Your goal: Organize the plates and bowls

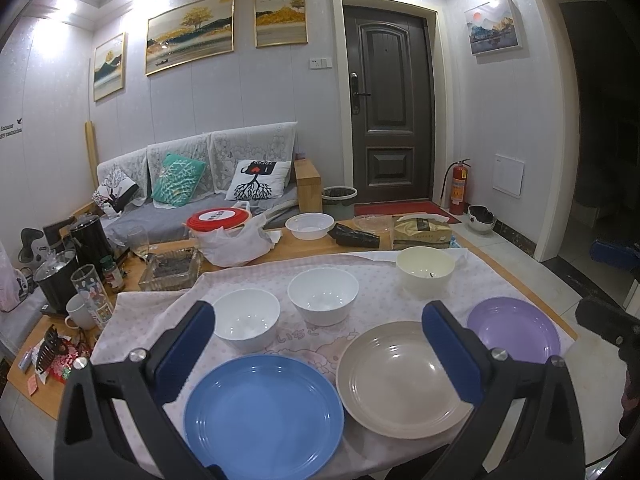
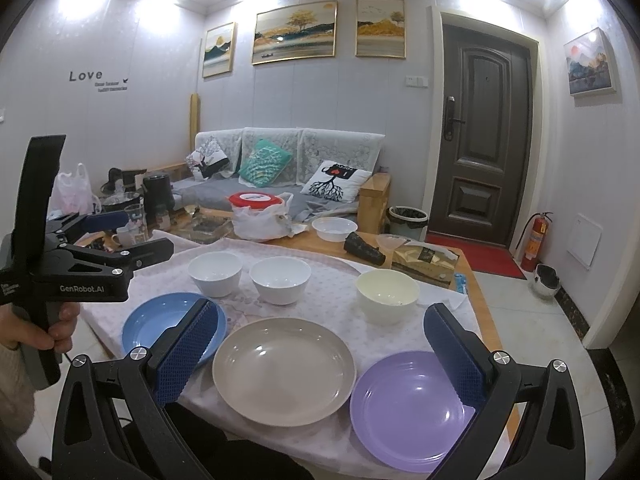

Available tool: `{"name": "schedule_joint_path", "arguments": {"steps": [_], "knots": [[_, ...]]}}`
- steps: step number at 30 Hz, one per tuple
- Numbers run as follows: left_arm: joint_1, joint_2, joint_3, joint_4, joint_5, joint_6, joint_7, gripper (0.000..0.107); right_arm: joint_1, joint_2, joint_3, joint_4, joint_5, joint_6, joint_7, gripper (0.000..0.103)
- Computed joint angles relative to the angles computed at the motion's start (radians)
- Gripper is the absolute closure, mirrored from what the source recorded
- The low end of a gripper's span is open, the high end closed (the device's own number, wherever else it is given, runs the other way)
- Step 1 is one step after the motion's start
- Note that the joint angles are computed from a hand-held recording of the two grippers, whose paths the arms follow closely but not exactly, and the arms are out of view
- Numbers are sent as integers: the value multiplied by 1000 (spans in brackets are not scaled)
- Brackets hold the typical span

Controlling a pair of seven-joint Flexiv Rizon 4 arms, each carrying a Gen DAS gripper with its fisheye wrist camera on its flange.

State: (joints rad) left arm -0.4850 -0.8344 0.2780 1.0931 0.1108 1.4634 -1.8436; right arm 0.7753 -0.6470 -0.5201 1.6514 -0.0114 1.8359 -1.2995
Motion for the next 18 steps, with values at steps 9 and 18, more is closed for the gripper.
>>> {"name": "schedule_joint_path", "arguments": {"steps": [9,18], "knots": [[15,14,-19,29,-8,30,10,4,151,-53,-172,-4,127,40,-21,1],[123,59,-149,147,-95,100,122,4,111,-47,-93,-76,34,-65,24,1]]}}
